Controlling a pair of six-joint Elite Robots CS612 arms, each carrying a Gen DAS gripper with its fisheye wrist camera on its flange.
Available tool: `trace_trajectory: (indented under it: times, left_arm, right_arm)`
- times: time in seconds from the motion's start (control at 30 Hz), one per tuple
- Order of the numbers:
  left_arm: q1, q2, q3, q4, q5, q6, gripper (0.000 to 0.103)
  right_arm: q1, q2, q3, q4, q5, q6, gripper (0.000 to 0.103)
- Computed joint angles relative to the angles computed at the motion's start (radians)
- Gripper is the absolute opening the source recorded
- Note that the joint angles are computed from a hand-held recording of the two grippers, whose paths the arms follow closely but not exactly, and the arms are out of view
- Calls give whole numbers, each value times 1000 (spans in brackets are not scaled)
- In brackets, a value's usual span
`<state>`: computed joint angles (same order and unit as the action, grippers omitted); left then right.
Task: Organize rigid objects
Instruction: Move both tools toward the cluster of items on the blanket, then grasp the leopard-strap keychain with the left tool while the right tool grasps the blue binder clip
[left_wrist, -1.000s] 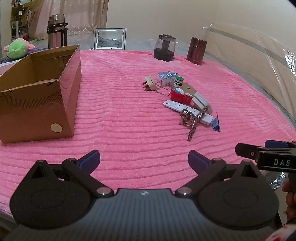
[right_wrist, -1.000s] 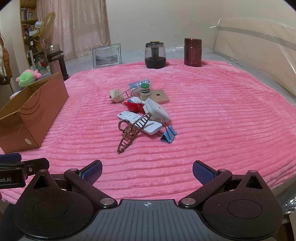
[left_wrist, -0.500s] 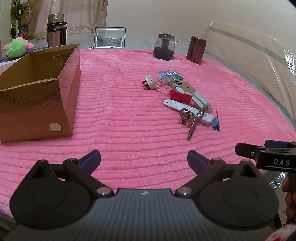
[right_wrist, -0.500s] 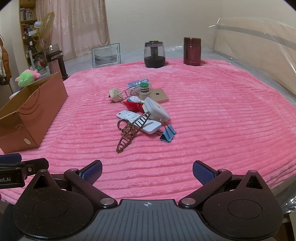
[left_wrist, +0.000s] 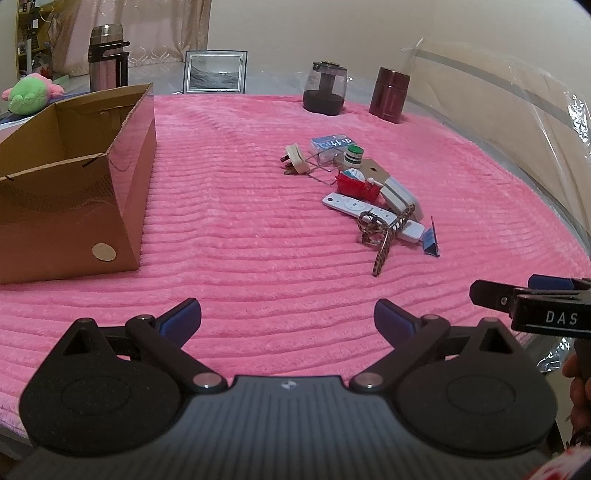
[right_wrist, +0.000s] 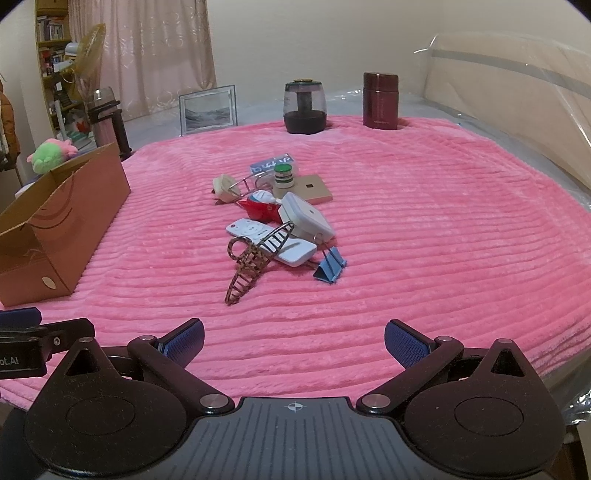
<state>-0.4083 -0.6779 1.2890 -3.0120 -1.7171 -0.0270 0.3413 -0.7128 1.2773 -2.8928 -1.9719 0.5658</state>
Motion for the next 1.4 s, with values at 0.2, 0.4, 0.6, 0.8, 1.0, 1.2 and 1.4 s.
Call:
trace_trajectory:
  times: [0.2,0.4,0.6,0.8,1.0,1.2,1.4]
  left_arm:
    - [0,11,-19,17,-10,12,98]
    - [-2,34,-60,43,-43,36,98]
    - [-2,80,-138,78,-108,89,98]
    - [-6,140,-249,154,-163,169,98]
    - [-10,212,-372,217,-227,211,95]
    - [-14,288,-513,316,-293,272,91]
    - [-19,349,-627,389,-332,327,83]
  right_arm:
    - [-6,3,3,-9,-2,-9,101]
    - [-17,11,8,-39,-7,-26,101]
    - [-36,20,13,-71,14,-82,101]
    - [-68,37,13,-127,67,-155,101]
    - [-102,60,-1,-152,146,-234,98]
    - [-132,81,-16,-161,251,-334,87]
    - [-157,95,-28,-146,340,-407,83]
